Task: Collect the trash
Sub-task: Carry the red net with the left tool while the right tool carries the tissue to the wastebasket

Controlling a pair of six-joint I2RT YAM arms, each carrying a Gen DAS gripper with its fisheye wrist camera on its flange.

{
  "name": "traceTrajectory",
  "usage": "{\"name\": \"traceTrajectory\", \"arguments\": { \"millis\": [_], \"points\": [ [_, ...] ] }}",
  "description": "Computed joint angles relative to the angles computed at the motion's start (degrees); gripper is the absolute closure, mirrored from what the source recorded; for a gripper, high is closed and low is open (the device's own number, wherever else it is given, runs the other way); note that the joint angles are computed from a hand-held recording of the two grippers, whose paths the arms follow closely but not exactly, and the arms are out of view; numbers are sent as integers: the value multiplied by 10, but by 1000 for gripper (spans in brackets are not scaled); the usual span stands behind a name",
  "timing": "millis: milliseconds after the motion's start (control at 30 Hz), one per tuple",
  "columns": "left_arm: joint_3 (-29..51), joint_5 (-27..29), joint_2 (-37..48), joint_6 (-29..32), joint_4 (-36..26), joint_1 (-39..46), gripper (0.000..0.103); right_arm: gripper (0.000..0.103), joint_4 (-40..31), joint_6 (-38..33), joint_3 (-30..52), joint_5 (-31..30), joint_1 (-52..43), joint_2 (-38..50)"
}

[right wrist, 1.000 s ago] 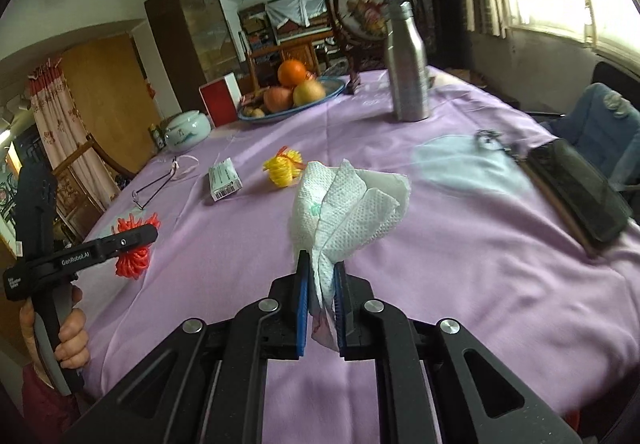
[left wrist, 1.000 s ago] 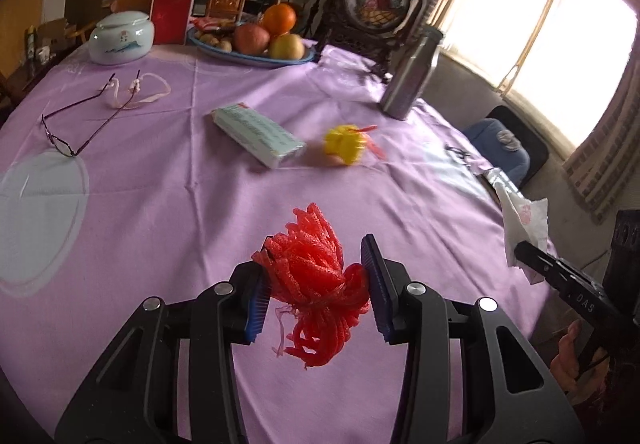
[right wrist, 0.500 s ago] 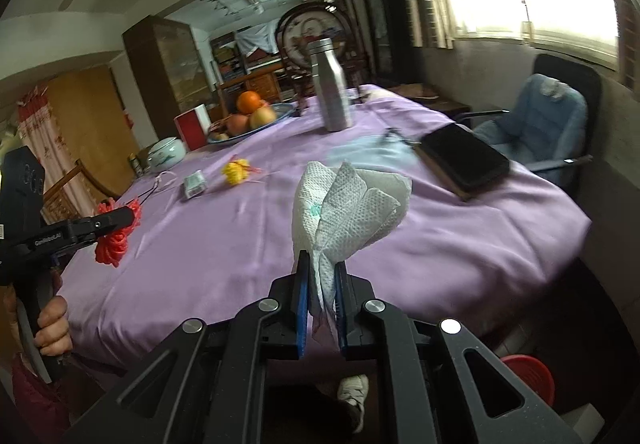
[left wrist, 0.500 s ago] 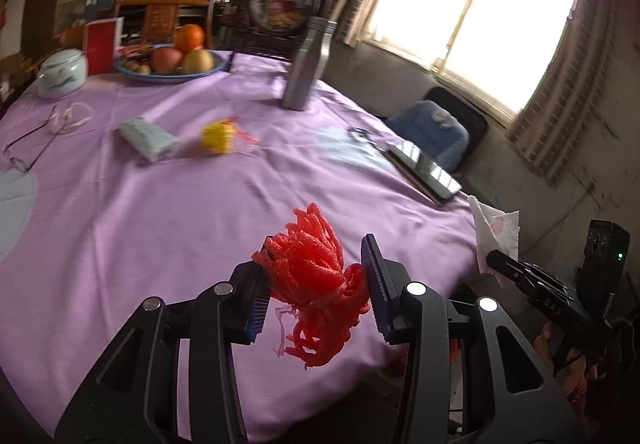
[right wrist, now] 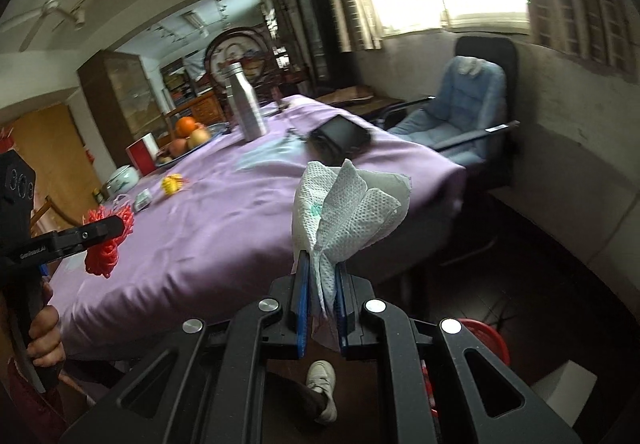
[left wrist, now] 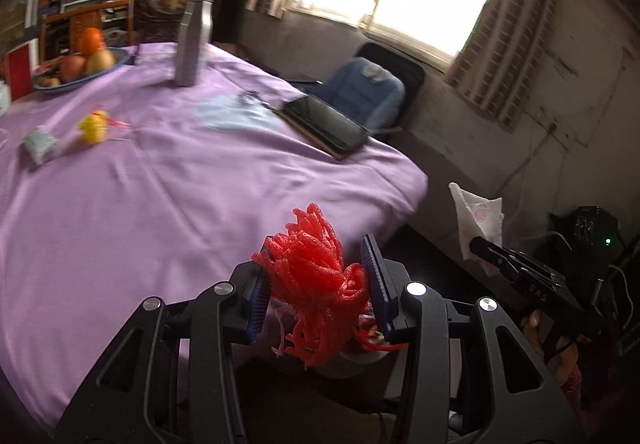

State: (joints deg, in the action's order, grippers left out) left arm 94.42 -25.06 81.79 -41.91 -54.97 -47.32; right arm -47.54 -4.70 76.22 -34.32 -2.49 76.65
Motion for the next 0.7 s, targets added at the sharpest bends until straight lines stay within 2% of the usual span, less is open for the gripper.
{"name": "traceTrajectory", "arguments": {
  "millis": [133,367,700],
  "points": [
    [45,24,68,10,14,-15,60,90,-11,-33,-19,-27,-74,8],
    [132,71,188,28,25,-27,60,90,-7,-77,-53,-39,-158,44],
    [228,129,320,45,14,-21,60,90,45,-96,-103,-11,-191,149]
  ]
}}
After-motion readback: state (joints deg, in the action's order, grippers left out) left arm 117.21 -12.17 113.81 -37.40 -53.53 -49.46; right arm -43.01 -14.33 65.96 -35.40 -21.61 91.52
